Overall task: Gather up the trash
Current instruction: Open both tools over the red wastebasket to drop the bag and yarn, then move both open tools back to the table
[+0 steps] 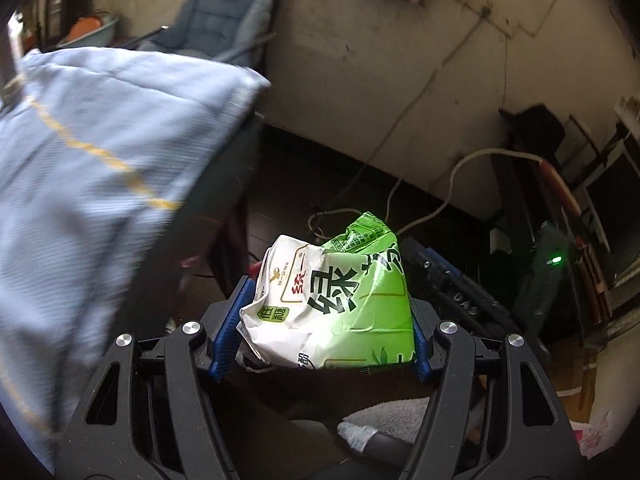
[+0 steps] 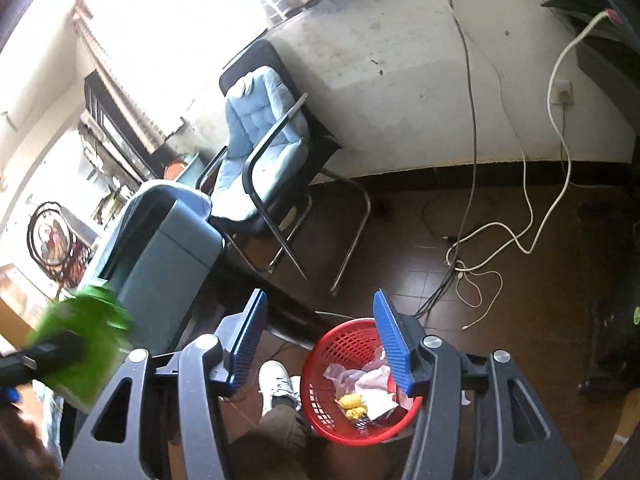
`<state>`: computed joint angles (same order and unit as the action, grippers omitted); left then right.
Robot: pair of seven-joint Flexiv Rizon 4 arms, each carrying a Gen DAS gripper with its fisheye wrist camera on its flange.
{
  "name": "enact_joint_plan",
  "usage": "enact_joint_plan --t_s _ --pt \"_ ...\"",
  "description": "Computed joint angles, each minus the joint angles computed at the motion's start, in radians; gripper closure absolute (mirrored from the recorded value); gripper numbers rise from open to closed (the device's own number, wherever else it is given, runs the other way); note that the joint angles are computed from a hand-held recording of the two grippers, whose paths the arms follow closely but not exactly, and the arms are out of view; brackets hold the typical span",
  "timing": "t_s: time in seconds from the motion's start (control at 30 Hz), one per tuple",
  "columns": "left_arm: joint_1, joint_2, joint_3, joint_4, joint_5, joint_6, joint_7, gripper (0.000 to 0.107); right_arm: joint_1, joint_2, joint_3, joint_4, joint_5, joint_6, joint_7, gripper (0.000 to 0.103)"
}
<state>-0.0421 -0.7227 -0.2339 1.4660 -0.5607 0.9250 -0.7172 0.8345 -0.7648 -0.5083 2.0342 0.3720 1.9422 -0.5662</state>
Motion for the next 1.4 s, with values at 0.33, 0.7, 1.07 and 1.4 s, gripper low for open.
enact_joint_plan --t_s 0.33,0.7,1.07,1.4 --pt "-0.067 -0.081 0.028 -0.091 0.107 -0.002 -0.081 0.029 -0.109 0.016 0.118 0.004 0.019 0.057 0.001 0.047" --pt "-0.023 0.001 -0.012 0.024 0.066 0.129 -0.032 0.020 -0.074 0.030 0.101 -0.013 0.021 0.035 -0.046 0.044" --pt "0.043 0.102 -0.041 0.139 -0.028 0.228 0.023 0.017 0.209 0.046 -0.226 0.048 -0.064 -0.163 -0.018 0.023" --pt "0.085 0.186 -0.006 0.225 -0.067 0.361 0.040 0.012 0.441 0.010 -0.479 0.119 -0.101 -0.100 0.015 0.007"
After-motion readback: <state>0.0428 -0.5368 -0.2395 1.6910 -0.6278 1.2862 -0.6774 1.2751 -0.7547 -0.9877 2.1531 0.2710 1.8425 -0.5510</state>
